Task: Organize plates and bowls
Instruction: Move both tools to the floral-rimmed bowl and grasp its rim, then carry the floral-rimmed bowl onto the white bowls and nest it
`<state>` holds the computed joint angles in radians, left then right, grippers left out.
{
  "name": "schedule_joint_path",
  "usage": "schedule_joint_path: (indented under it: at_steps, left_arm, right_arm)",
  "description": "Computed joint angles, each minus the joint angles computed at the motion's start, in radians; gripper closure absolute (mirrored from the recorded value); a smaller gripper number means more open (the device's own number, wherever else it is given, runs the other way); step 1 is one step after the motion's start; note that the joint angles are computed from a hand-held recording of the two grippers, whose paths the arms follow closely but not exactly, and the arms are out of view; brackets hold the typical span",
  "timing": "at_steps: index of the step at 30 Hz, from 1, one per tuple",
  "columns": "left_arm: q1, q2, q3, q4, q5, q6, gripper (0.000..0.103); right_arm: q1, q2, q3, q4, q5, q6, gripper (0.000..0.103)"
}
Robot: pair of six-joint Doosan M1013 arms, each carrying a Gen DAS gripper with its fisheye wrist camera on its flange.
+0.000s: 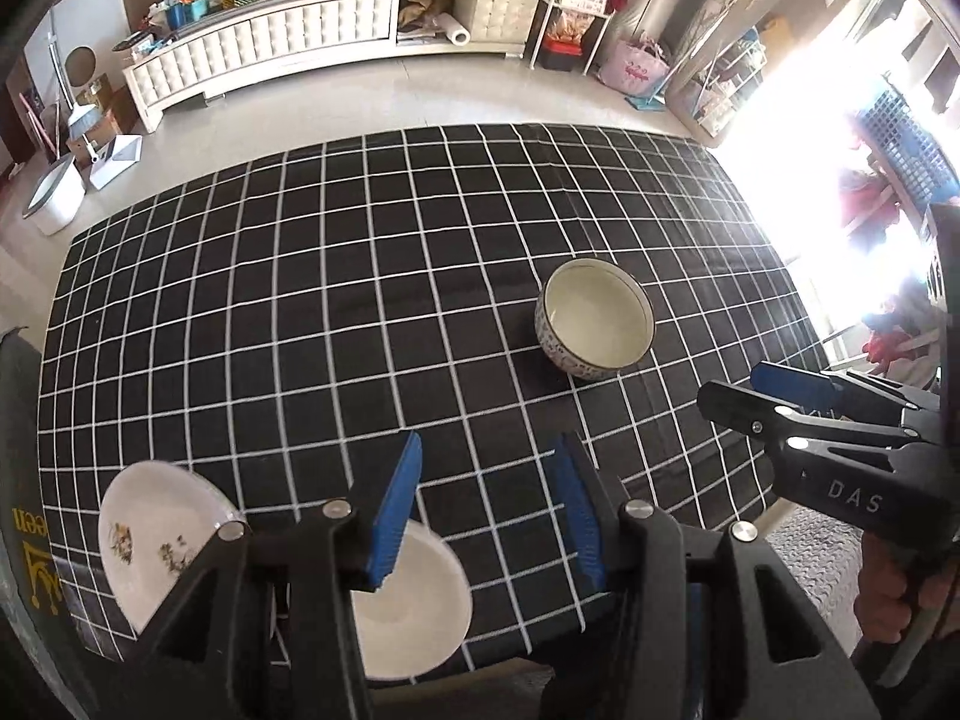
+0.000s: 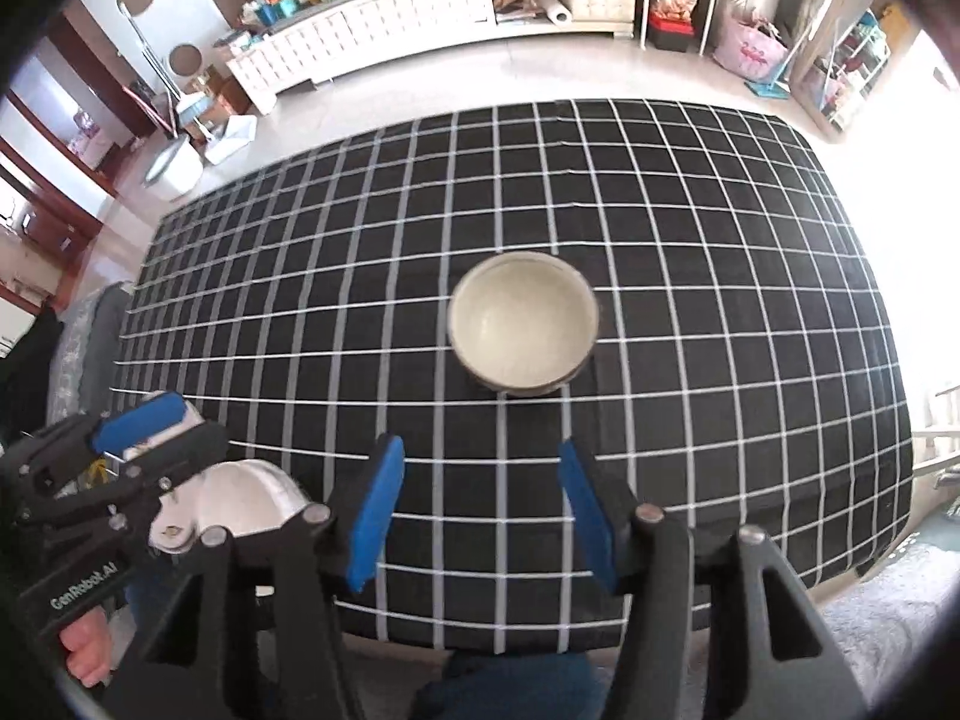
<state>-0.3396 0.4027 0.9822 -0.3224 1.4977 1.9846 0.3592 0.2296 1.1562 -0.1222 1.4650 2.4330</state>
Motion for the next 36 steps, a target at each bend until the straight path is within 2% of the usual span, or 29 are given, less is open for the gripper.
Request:
schedule_joint_path:
  at_steps: [7,16,23,27,28,31,36]
  left_arm:
    - [-0.052,0.057,-0.035,0.040,0.020,-0.055,0.059]
    - [-0.085,0.140,-0.101,0.017,0.038,-0.132,0.059]
    - [-0.110,0.192,-0.126,0.033,0.051,-0.162,0.059]
    - [-0.125,0.201,-0.116,0.046,0.021,-0.145,0.059]
    - [-0.129,0.202,-0.114,0.053,0.017,-0.138,0.060]
    - [-0.139,0.204,-0.106,0.054,0.021,-0.109,0.076]
    - [-0.149,0.197,-0.087,0.057,0.007,-0.108,0.082]
  right_arm:
    - [-0.066,-0.002,0.050,0.048,-0.014,-0.056,0.044]
    - [-0.126,0.011,0.081,0.073,-0.039,-0.105,0.044]
    - [-0.159,0.024,0.114,0.115,-0.076,-0.138,0.044]
    - [-0.166,0.032,0.119,0.117,-0.096,-0.153,0.045]
    - [-0.167,0.034,0.118,0.119,-0.092,-0.152,0.049]
    - [-0.177,0.033,0.130,0.157,-0.098,-0.153,0.063]
    - [-0.184,0.024,0.155,0.178,-0.106,-0.158,0.082]
